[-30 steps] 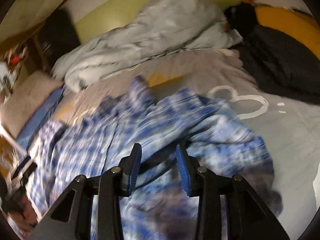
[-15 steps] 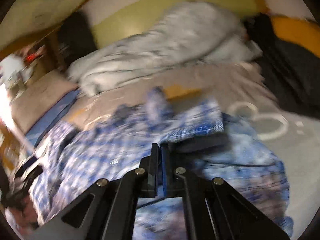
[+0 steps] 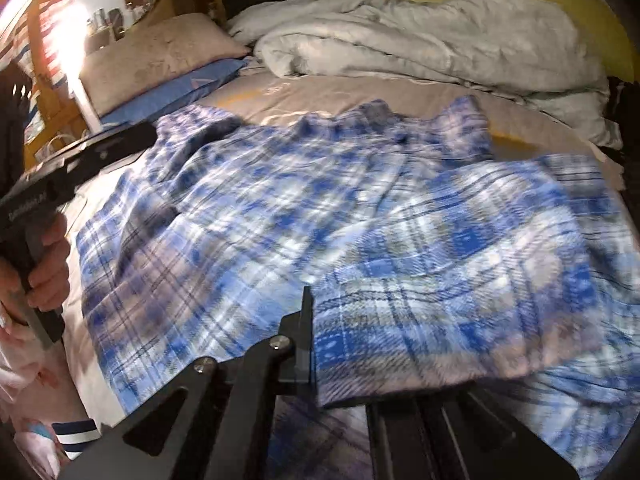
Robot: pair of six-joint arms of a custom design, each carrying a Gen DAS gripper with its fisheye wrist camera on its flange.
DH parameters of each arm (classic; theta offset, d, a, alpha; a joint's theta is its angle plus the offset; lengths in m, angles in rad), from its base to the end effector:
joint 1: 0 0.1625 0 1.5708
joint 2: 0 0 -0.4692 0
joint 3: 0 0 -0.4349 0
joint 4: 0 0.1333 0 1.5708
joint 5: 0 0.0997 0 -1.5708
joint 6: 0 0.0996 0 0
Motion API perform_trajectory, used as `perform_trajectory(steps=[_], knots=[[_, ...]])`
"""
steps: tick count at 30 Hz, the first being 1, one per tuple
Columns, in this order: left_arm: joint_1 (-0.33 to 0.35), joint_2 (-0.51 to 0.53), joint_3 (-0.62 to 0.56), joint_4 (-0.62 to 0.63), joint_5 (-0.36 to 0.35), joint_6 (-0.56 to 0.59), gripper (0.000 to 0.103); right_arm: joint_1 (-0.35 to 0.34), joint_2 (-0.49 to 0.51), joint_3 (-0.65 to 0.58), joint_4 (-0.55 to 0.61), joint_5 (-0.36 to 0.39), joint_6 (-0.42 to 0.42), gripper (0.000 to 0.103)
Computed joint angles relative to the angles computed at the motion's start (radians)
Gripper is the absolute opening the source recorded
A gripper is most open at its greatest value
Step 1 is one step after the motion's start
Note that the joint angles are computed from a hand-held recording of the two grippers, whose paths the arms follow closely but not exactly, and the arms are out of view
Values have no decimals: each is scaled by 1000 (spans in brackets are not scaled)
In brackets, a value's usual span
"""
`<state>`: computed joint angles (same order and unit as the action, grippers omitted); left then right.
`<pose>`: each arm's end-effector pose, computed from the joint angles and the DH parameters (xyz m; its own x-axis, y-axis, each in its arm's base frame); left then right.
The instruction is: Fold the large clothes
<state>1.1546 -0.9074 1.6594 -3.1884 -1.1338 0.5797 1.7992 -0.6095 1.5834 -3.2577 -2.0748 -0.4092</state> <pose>-0.1387 -0.7477 0.2525 -0.6588 0.3846 -0.6466 0.7445 0.4568 -0.4868 0.2554 -0.7226 0.0706 -0.7800 -0.1928 0.5954 -0.5249 0.7195 -0.4548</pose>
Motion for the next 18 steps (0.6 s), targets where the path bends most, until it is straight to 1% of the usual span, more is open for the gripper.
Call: perform_trajectory(steps=[1, 3, 6, 7, 8, 9, 10, 11, 12, 14, 16, 17, 18], knots=[[-1, 1, 1, -1, 0, 4, 87, 4, -11, 9, 0, -20, 15, 8], [-2, 4, 4, -5, 0, 14, 87, 13, -35, 37, -24, -51, 38, 25], [-6, 7, 12, -10, -1, 31, 87, 31, -69, 72, -58, -104, 45, 31], [-9, 7, 17, -9, -3, 35, 87, 36, -78, 80, -70, -117, 54, 34], [-12, 7, 22, -7, -4, 37, 87, 42, -90, 93, -85, -140, 76, 40], [-14, 5, 29, -3, -8, 39, 87, 48, -95, 94, -85, -182, 100, 43], [-17, 3, 36, 4, -13, 38, 86, 54, -98, 92, -85, -234, 124, 43], [-21, -1, 45, 17, -24, 34, 85, 58, -100, 97, -121, -269, 123, 43], [-24, -5, 52, 31, -36, 31, 84, 60, -101, 101, -179, -297, 100, 43], [-36, -6, 65, 52, -42, 28, 80, 62, -104, 94, -239, -356, 85, 43], [-52, -4, 67, 95, -52, 20, 74, 56, -126, 100, -290, -378, 113, 43], [-60, -3, 67, 121, -62, 15, 70, 52, -140, 105, -303, -381, 140, 44], [-67, -2, 68, 136, -70, 10, 68, 47, -156, 113, -309, -382, 162, 44]])
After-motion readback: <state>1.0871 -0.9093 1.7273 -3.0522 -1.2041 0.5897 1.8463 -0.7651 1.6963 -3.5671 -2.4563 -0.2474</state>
